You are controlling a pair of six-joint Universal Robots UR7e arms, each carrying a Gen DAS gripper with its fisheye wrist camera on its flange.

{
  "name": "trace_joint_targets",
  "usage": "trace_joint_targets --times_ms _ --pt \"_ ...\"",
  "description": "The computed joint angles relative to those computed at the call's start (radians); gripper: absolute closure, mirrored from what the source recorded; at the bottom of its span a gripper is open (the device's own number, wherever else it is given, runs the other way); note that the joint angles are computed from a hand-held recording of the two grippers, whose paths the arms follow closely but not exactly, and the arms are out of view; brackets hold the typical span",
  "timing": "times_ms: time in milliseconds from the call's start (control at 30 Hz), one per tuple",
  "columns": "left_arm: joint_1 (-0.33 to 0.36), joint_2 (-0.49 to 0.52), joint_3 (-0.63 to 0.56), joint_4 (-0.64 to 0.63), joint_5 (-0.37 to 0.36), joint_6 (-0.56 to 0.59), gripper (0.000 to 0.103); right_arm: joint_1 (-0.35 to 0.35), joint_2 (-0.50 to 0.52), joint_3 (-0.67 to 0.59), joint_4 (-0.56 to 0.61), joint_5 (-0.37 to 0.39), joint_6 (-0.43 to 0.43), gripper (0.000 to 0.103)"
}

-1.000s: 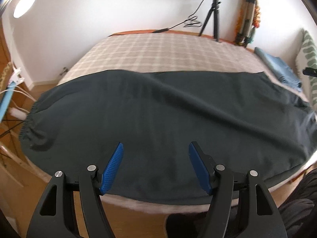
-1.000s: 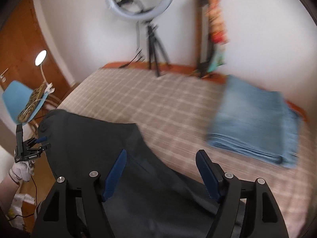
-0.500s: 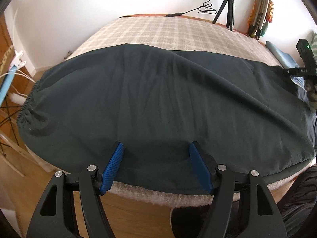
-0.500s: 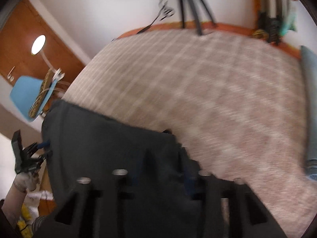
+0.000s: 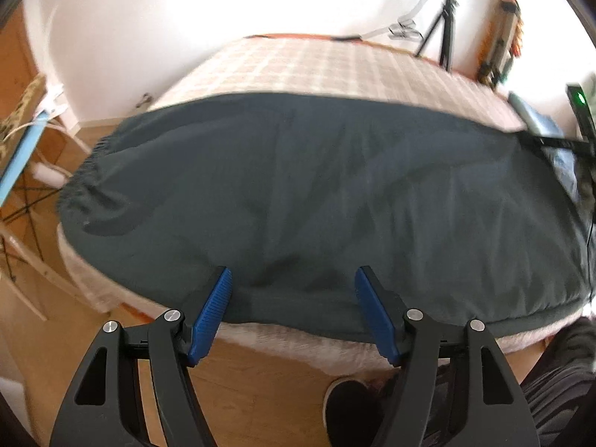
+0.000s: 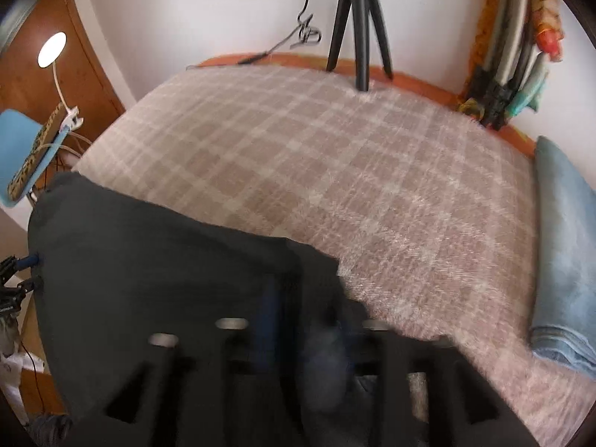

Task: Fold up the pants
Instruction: 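Move the left gripper to the elastic waistband and close on it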

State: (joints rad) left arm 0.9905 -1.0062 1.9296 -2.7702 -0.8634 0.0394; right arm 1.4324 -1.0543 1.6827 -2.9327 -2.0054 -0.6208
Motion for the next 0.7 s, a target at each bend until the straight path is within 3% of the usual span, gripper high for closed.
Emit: trace_joint_targets --times_ms 67,267,533,700 --pt "-0.006 -0.019 0.011 -0.024 0.014 0.001 0.035 0.016 -0.030 0.038 -0.041 0.006 -0.011 0.051" --pt "-0.007 -0.053 0.021 -0.083 0.043 0.012 0.033 0.051 -0.145 0.175 -0.006 0.068 -0.026 0.039" --pt "0.045 -0.050 -0.013 -0.093 0.014 0.013 0.032 0.061 -0.149 0.270 0.044 -0.024 -0.022 0.039" --pt "0.135 -0.086 -0.044 -0.081 -0.084 -0.069 0.032 0.062 -0.107 0.275 0.041 -0.112 -0.020 0.038"
